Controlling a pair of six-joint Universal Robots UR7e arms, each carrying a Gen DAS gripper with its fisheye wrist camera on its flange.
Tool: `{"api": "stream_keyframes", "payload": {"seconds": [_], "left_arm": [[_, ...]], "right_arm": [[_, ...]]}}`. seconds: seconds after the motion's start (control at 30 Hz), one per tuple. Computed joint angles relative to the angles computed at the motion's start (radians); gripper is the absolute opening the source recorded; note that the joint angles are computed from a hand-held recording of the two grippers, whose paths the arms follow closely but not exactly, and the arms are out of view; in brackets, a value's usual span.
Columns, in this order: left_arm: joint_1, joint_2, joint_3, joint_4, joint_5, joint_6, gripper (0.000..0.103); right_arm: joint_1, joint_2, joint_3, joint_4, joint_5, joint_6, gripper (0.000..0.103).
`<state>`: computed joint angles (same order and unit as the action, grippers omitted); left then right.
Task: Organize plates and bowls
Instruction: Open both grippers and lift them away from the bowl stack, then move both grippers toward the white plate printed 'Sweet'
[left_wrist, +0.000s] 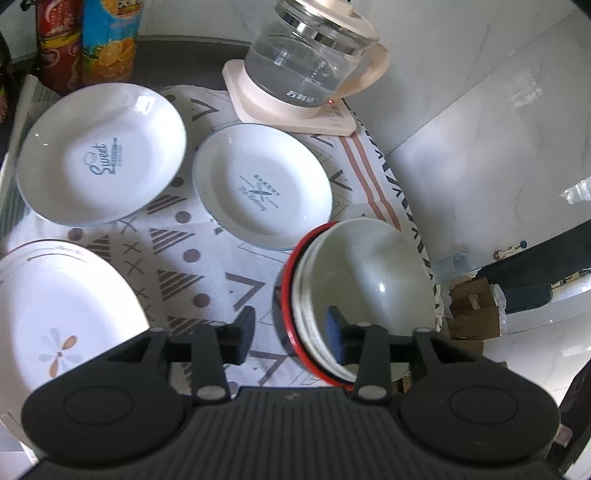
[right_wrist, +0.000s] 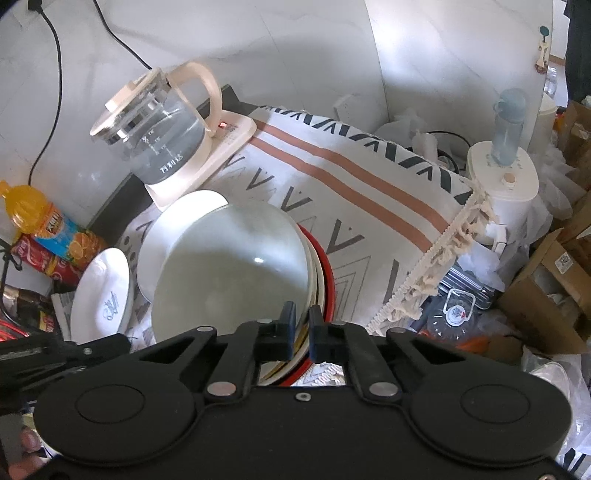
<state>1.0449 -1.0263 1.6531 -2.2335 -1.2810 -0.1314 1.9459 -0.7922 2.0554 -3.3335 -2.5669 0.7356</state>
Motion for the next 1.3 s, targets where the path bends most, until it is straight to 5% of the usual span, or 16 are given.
{"api": "stream_keyframes", "payload": {"seconds": [0.23, 0.5, 0.63, 1.3], "left_arm": [[0.011, -0.053, 0.028, 0.001, 0.034, 0.043, 0.066], [0.035, -0.120, 0.062, 0.000, 0.059, 0.087, 0.085], [0.044, -0.154, 0.077, 0.006, 0.082, 0.104, 0.087], [0.114, -0.293, 0.129, 0.023, 0.168, 0.162, 0.089]], "right_arm": [[0.019, -0.004, -0.006, 0.058, 0.003, 0.049, 0.015], [0.071, 0.031, -0.038, 0.019, 0.023, -0.052, 0.061], [0.094, 0.059, -0.070, 0.005, 0.036, -0.112, 0.084], [0.158, 0.192, -0.255, 0.138, 0.129, -0.253, 0.103]]}}
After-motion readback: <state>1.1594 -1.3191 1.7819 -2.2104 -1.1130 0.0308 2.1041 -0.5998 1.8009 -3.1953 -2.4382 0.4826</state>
